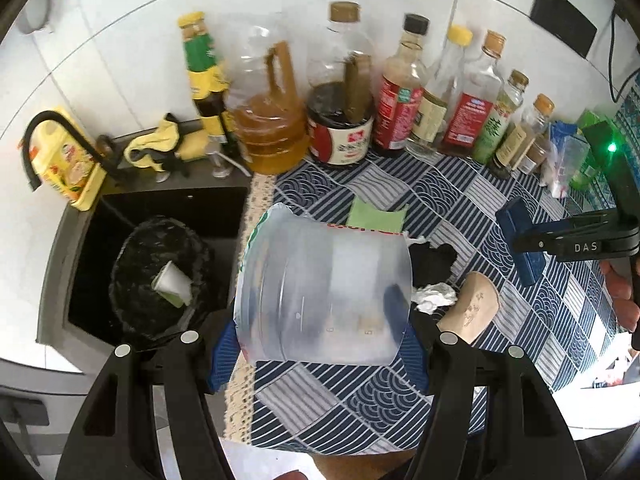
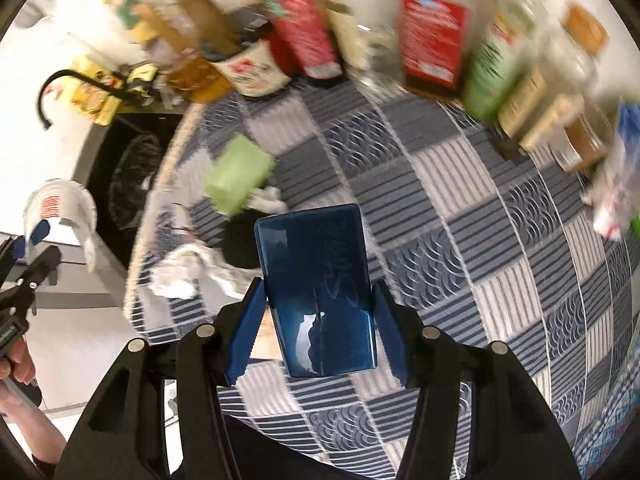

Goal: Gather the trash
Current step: 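Carry the measuring cup and blue case over the bin and release both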

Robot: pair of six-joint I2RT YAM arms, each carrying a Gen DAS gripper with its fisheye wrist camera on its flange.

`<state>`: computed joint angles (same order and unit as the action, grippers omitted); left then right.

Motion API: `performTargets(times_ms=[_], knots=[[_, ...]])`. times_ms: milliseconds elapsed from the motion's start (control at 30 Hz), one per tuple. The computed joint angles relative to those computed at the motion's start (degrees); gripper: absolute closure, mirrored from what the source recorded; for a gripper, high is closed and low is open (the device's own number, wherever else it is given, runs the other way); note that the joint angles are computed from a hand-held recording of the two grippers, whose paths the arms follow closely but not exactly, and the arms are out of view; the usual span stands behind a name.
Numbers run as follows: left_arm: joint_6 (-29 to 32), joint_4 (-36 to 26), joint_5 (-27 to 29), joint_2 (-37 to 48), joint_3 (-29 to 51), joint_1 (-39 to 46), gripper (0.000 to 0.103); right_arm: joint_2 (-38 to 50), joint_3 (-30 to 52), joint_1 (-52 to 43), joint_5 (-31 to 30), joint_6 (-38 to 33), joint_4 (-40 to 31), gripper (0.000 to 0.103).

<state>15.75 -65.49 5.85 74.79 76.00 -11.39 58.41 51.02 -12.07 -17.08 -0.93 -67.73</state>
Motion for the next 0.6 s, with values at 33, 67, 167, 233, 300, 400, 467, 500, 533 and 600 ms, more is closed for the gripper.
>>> performTargets(times_ms=[33,67,167,233,300,400,467,500,533,600], knots=[[0.91,-0.12,0.42,-0.10,0.14,1.44,0.039,0.26,0.36,3.61,0.54,3.09,1.05,0.049],[2.25,-0.27,1.12,-0.12,0.32,3.53,0.039,0.84,0.93,8.20,1.46,6.81,2.44,0.049],[6.57,-0.30,3.46,0.55,0.73,9.75,0.039,4.46,3.32,19.87,4.50,15.76,6.70,0.049],[9.63,-0.70,5.18,1.65,1.46,14.00,0.039,7.78,5.55,25.83,5.91,20.62,9.00,0.049],[13.61,-1.03,6.94,4.10,3.10,19.21,0.039,11.75,8.77,31.36,7.36,24.75,10.78,0.049],[18.88,-1.56,9.35,9.53,6.91,26.05,0.039,19.01,14.67,38.20,9.06,30.05,13.16,0.049],[22.32,-1.99,10.87,14.03,10.01,30.25,0.039,24.91,19.58,41.35,9.65,32.30,14.38,0.049],[23.52,-2.34,11.32,15.95,11.56,31.64,0.039,29.38,23.61,43.23,9.70,33.80,14.89,0.049],[24.86,-2.76,11.79,18.27,13.47,33.14,0.039,31.84,25.68,43.94,9.76,34.24,15.27,0.049],[27.67,-3.84,12.63,23.45,17.89,36.26,0.039,39.60,33.39,46.16,9.64,36.00,15.15,0.049]])
